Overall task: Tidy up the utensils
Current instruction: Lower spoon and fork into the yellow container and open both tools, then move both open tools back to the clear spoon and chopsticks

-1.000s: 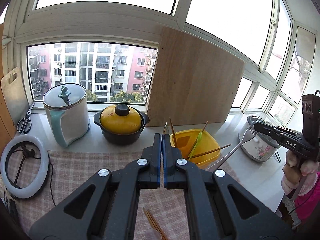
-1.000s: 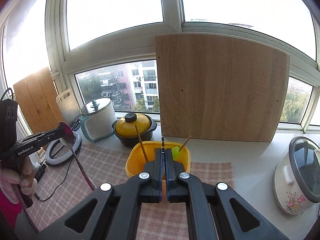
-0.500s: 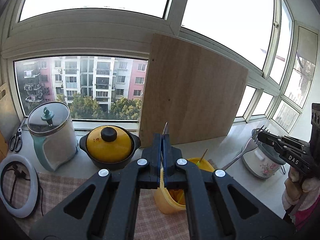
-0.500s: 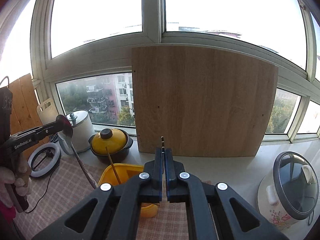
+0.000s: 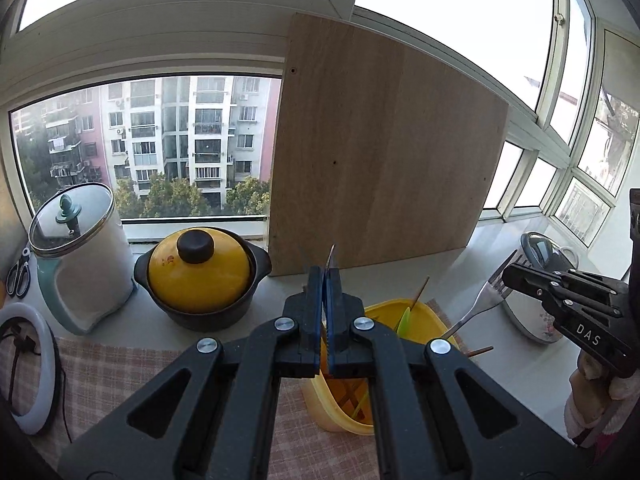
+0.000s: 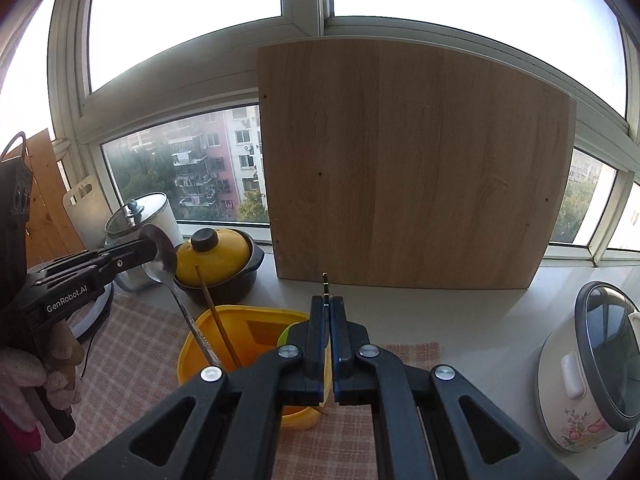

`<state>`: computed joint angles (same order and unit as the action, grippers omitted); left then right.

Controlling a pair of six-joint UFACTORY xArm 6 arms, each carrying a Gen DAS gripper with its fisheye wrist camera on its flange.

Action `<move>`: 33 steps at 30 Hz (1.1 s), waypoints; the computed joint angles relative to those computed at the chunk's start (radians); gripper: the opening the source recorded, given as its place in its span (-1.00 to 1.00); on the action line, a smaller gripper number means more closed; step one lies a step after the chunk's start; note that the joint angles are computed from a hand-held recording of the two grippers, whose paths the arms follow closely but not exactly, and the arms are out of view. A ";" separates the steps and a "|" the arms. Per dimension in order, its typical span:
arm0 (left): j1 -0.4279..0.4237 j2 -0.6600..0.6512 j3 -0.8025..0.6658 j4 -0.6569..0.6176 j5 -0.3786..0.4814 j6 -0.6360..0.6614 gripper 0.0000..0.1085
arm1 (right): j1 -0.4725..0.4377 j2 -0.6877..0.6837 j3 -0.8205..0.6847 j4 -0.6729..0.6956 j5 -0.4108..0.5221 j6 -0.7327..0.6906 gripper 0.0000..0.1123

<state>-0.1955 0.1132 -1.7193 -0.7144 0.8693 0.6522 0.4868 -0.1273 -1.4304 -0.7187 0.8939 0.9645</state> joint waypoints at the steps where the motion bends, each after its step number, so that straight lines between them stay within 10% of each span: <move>1: -0.003 -0.007 0.013 0.002 -0.002 0.008 -1.00 | -0.001 0.001 0.003 0.007 -0.006 -0.001 -1.00; 12: 0.025 0.005 -0.014 -0.066 0.138 -0.005 -1.00 | 0.003 -0.001 0.033 0.068 -0.040 -0.006 -0.98; 17: 0.037 0.000 -0.023 -0.076 0.173 -0.020 -0.98 | 0.002 -0.018 0.043 0.068 -0.058 0.019 -0.51; 33: 0.113 -0.084 0.048 -0.139 0.198 0.031 -0.89 | 0.068 -0.133 0.143 0.008 -0.056 0.183 -0.14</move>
